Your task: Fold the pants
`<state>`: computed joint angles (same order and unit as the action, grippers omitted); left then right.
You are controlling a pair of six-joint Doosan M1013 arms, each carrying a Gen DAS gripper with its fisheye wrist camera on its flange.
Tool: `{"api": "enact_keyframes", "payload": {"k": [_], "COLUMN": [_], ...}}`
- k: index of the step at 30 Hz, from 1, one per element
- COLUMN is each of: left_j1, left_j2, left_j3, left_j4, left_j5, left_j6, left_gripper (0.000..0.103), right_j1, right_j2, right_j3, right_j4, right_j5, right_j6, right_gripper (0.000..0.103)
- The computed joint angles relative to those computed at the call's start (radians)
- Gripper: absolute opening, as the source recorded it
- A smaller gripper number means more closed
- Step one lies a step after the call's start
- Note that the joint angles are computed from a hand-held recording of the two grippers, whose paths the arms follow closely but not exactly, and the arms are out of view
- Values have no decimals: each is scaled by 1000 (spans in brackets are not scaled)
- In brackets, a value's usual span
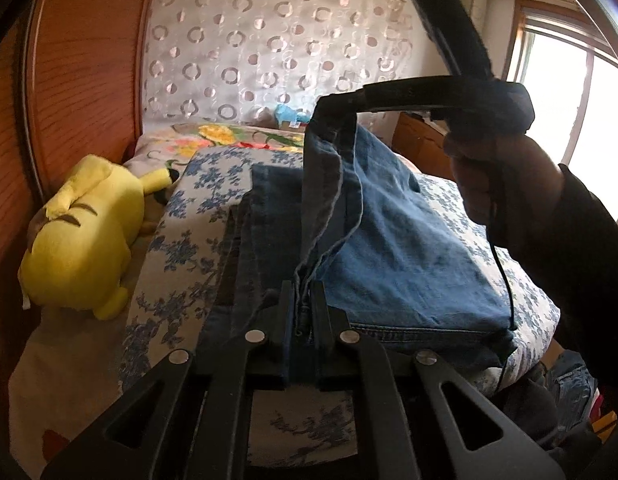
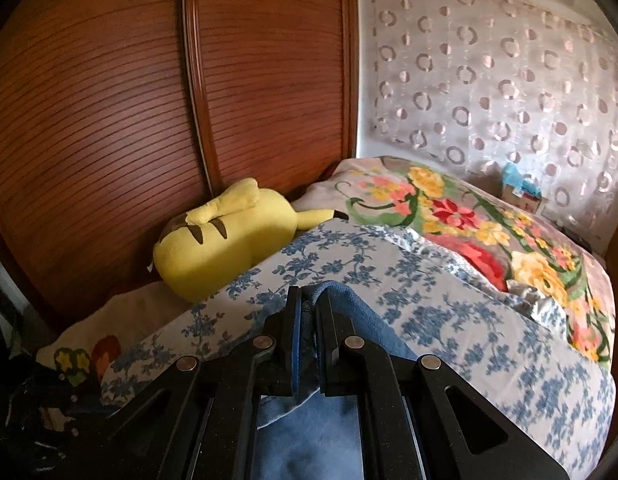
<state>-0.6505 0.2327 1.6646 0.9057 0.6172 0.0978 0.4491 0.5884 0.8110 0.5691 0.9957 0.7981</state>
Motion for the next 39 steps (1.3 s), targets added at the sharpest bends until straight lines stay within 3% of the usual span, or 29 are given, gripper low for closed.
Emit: {"api": "enact_keyframes", "payload": {"k": [12,13,15,17,20,22,31,39], "left_j1": [25,28,32,31,31,32,40,65], "left_j2": [-6,-7,-5,0,4,9,65,119], "left_j3": [37,36,29,16,6,-7,-103,-152], "left_j4": [-77,-93,-122,-130,-99,-94,-107,-192], "left_j5": [-7,-14,-14,15,25,28,36,96], "left_j6": [-17,-7,16,28,19,36,142,242], "left_gripper": [8,8,10,26,48,51,53,52], "right_j1": [48,49,44,38,14,-5,-82,-103], "right_j2": [127,136,140,125,84,45,-87,-111], "right_j3": [-176,-193,-206,-185,-124,-62,165,248], "right_j4": [-109,-116,-113,-108,-79,-83,-104,-117], "right_j5": [144,162,181,160,126,88,-48,-47], "right_j6": [64,76,88,87,70,61,55,104], "right_gripper": [6,9,24,36,41,42,48,50]}}
